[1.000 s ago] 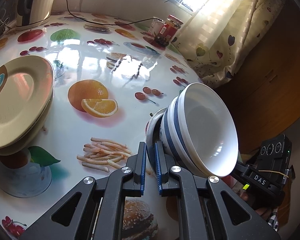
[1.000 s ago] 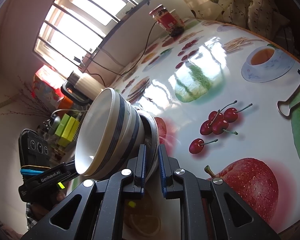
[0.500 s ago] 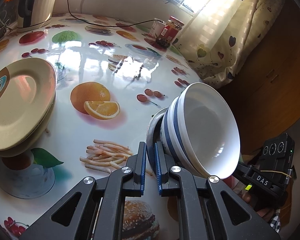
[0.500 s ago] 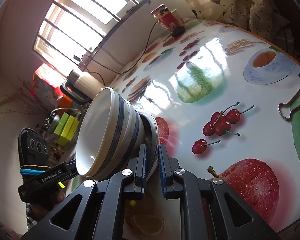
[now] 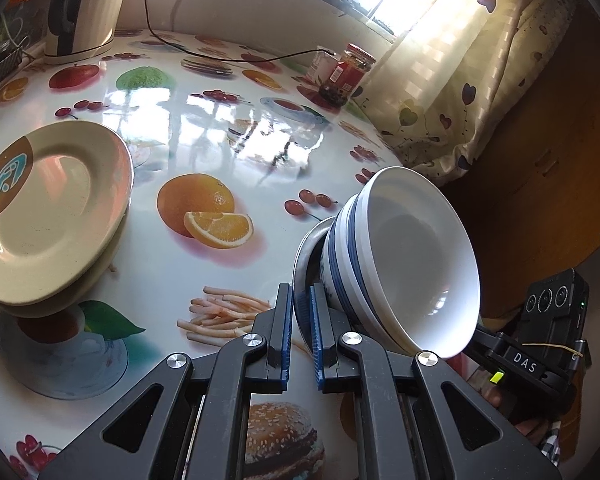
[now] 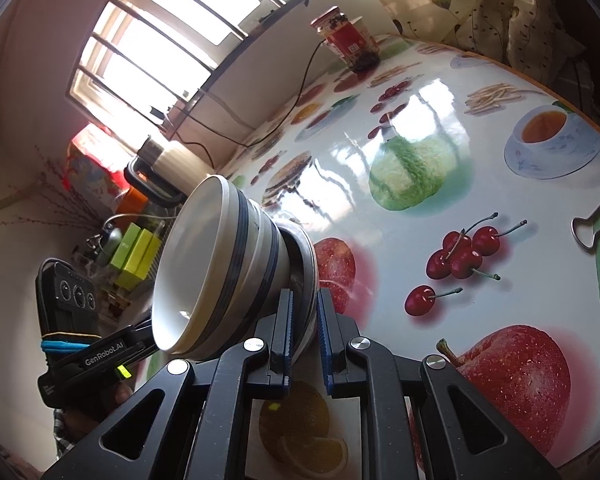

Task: Organize plates and bowls
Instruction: 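Lift the nested bowl stack with both grippers and carry it toward the cream plates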

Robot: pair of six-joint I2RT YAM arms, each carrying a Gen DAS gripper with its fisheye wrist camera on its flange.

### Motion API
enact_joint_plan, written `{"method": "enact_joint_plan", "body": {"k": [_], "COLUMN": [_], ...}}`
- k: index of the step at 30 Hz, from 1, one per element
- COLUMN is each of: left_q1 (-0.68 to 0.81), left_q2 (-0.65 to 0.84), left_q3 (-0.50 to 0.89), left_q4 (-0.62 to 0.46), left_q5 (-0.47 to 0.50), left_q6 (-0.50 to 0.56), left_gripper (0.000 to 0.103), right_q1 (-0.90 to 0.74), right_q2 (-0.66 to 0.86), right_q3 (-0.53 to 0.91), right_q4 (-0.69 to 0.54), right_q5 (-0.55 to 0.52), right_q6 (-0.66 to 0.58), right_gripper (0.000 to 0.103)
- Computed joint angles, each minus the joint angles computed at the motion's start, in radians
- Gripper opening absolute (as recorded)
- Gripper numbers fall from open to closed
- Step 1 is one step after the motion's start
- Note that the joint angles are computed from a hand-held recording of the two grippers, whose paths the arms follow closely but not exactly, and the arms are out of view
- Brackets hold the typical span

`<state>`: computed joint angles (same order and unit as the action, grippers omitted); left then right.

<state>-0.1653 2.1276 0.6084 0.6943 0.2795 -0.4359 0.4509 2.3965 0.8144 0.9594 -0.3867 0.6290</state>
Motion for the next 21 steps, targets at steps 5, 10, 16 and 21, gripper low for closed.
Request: {"method": "enact_joint_plan", "body": {"k": [5, 10, 16, 21], "left_q1": [0.014, 0.040, 0.076, 0.114], "left_q2": [-0.028, -0.065, -0.107, -0.136], "left_q3": [-0.015, -0.035, -0.057, -0.074], "left_q4": [-0.006, -0.021, -0.032, -0.038], "left_q5": [-0.005, -0.007, -0.006, -0.003], "left_q6": [-0.001, 0.011, 0.018, 0.025], "left_gripper": [0.009, 0.009, 0.009, 0.009], "right_q1": [0.008, 0.023, 0.046, 0.069], "right_q2": [-0.010, -0.021, -0.039, -0.046], "right_q3": [0.019, 0.046, 0.089, 0.140], "right_q4": [-0.030, -0.062, -0.117, -0.172], "right_q5": [-0.003, -0.005, -0.005, -0.005], "right_q6": [-0.003, -0.006, -0.011, -0.015], "right_gripper": [0.013, 0.013, 0.013, 0.013]}}
